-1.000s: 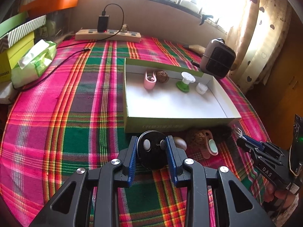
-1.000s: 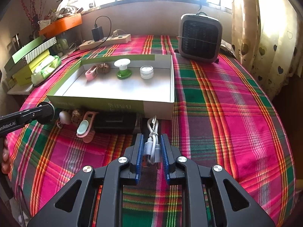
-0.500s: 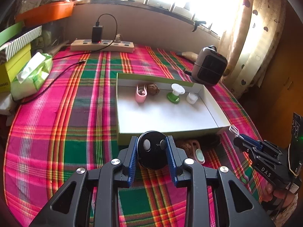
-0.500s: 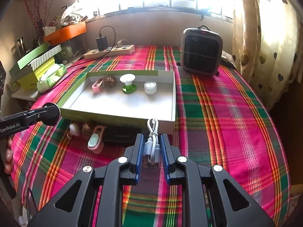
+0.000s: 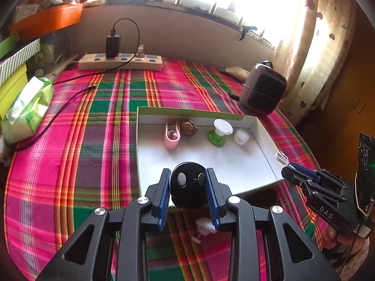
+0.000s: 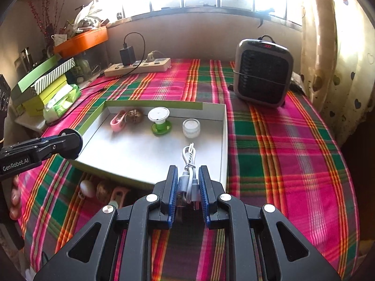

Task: Organize objects
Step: 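Lift and carry the cable and the black object over into the tray with both grippers, then open the right gripper to drop the cable while the left releases the black object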

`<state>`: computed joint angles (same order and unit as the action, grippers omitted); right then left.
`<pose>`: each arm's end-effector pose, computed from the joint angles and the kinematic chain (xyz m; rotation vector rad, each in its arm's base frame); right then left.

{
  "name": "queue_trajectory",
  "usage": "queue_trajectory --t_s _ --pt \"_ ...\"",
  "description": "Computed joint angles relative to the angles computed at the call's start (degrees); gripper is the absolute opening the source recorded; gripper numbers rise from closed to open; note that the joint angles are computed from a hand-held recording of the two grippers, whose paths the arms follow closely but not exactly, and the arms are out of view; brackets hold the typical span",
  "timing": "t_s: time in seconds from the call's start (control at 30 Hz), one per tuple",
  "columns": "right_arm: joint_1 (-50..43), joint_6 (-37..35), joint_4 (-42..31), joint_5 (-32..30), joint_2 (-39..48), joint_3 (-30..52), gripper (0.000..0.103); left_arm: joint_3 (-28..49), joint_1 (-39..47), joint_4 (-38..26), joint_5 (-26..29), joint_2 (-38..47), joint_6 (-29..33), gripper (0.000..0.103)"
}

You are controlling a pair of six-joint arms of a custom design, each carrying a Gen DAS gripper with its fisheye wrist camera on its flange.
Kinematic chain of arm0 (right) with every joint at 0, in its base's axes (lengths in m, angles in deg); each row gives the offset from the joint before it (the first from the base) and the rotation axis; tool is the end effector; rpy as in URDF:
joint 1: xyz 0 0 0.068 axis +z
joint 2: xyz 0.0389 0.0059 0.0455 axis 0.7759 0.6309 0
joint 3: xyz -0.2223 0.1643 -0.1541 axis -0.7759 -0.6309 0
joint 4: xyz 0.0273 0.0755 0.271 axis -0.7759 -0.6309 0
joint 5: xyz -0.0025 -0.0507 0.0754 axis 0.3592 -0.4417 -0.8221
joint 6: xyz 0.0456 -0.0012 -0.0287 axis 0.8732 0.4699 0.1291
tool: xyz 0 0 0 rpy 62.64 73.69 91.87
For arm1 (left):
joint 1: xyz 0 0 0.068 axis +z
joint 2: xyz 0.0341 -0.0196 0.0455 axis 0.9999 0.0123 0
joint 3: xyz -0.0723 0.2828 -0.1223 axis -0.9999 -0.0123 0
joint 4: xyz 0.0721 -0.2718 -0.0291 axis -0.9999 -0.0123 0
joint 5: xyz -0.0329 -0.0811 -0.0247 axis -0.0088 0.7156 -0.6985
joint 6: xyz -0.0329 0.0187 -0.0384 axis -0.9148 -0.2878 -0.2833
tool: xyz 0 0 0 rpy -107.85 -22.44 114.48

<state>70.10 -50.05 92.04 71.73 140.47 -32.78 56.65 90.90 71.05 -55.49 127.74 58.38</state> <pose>0.2601 0.0940 0.0591 -0.4722 2.3462 0.2537 0.2339 -0.0004 0.0673 -0.1833 2.3651 -0.3171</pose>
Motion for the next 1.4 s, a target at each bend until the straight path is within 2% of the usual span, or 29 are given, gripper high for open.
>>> queue_trajectory --t_s 0.6,0.9,1.4 --pt "-0.3 -0.7 -9.2 1.7 8.1 12.6 0.019 9.6 0.7 -5.1 -0.7 8.3 1.3 0.027" --pt "0.1 -1.6 -9.3 3.5 9.9 14.4 0.019 11.2 0.1 -5.8 -1.7 9.6 1.6 0.027" --pt "2.3 -3.7 -5.6 8.2 11.6 14.1 0.019 12.7 -1.9 -6.5 -4.7 11.1 2.7 0.027"
